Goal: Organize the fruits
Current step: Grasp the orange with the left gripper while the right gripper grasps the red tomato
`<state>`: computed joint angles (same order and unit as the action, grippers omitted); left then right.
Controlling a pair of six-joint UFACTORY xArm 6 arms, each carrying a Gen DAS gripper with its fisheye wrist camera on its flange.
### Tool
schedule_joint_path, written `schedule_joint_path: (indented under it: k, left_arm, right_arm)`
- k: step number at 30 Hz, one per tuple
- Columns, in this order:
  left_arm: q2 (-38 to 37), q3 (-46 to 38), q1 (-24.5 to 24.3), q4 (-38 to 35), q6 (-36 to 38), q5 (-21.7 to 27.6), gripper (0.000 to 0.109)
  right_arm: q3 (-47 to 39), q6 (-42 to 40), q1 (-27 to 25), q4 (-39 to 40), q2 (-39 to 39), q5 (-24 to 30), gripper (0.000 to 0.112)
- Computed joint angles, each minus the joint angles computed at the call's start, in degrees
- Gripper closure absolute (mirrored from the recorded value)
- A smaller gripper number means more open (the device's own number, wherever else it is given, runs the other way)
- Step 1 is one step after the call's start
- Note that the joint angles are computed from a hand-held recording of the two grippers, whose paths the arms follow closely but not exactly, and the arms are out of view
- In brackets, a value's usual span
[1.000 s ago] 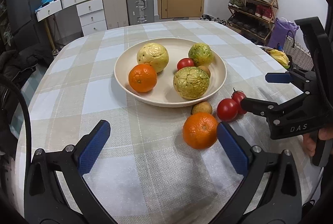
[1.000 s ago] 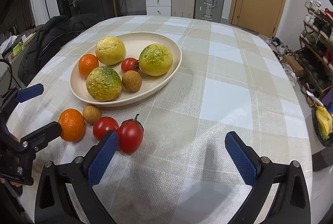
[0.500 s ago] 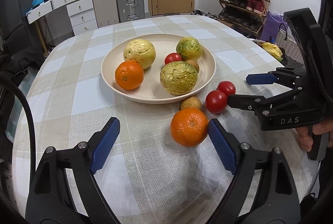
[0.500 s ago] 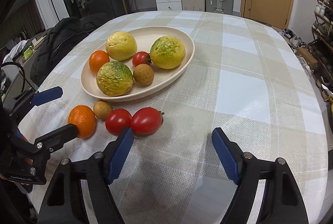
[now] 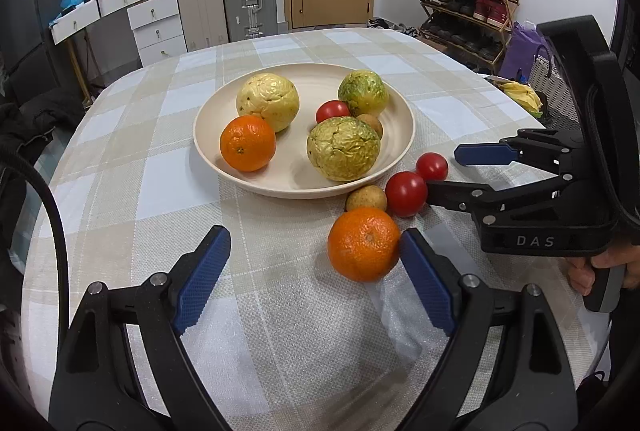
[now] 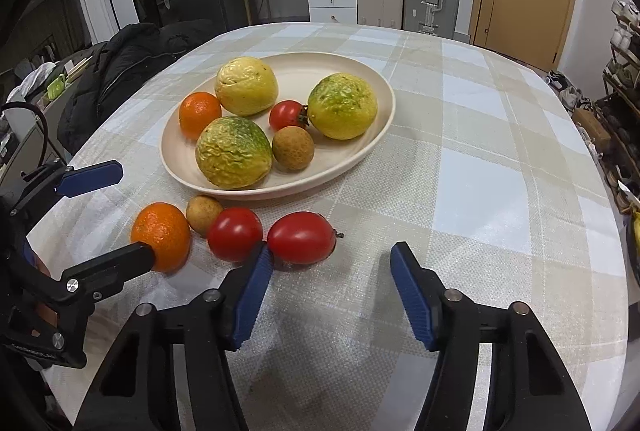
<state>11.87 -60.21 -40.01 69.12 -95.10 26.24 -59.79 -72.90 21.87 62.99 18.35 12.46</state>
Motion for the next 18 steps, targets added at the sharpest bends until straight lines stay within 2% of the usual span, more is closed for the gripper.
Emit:
schedule_joint_path:
  k: [5,9,11,18]
  left_arm:
    - [-0.01,0.02,0.03,-0.05,0.0,-0.09,0.022]
    - [0.08,-0.03,0.04,-0.03,-0.05,-0.21,0.022]
    - [0.09,-0.06,0.03,-0.02,-0.01,-0.15,0.022]
    - [0.08,-0.06,0.03,0.02,-0.2,-0.22,0.022]
  right_arm:
    - [-1.1,0.23,-0.11,1.85,0.35,1.75,0.066]
    - [-1.56,0.16,-0.25,2.67,0.45,2.76,0.071]
    - [-2.16,0.02,-0.89,3.82,0.58,4.8,0.077]
    - [-2.0,-2.17,-0.98,6.38,0.13,5.04,0.078]
